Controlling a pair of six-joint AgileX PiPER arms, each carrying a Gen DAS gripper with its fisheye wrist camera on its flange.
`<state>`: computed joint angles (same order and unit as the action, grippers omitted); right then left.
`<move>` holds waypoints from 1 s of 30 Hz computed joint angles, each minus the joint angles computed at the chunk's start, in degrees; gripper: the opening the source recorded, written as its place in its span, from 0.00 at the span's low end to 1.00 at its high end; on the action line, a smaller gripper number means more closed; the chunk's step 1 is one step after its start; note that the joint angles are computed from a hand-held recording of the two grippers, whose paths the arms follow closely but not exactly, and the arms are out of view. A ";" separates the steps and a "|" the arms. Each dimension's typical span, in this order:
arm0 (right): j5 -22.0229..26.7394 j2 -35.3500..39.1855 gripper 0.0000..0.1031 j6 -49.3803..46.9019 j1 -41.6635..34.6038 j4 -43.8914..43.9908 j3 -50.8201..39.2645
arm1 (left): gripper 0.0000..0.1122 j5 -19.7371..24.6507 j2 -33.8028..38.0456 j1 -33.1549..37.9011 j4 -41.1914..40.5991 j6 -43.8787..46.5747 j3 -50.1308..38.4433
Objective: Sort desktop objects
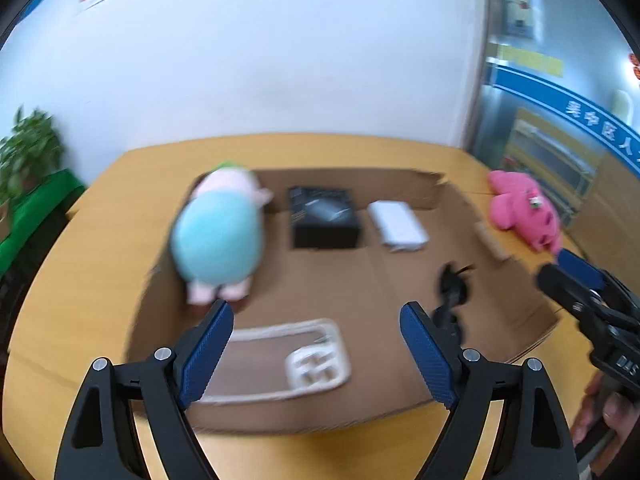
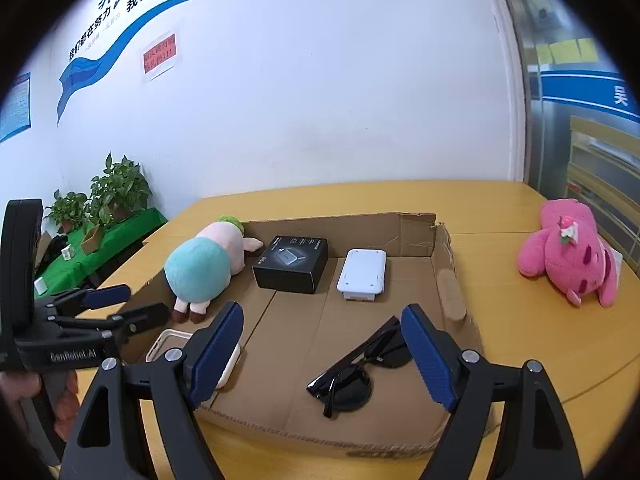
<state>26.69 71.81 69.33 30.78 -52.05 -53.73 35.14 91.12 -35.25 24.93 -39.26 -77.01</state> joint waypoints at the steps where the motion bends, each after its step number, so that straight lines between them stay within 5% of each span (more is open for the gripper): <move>1: 1.77 0.33 0.79 5.73 2.24 -4.67 1.32 | 0.79 -1.45 -1.45 0.74 1.91 -1.96 3.38; 8: 14.24 2.25 0.79 36.49 11.54 -28.33 10.70 | 0.79 -9.56 -5.99 0.26 31.15 -32.38 21.06; 15: 14.47 5.44 0.83 44.62 12.90 -38.89 15.33 | 0.90 -4.80 -6.26 -5.45 61.29 -62.88 28.04; 20: 13.36 6.91 0.90 46.12 11.80 -40.07 14.73 | 0.91 0.14 -4.81 -7.97 70.95 -74.20 29.72; 23: 11.71 7.24 0.99 45.79 10.43 -39.80 14.30 | 0.91 0.62 -4.54 -8.24 70.22 -73.49 29.36; 30: 11.82 7.16 0.99 46.22 10.58 -40.15 14.51 | 0.91 0.64 -4.54 -8.28 70.24 -73.60 29.39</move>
<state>38.51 78.97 115.55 41.36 -92.20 -39.22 35.78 86.58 -43.53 95.17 -112.86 -47.63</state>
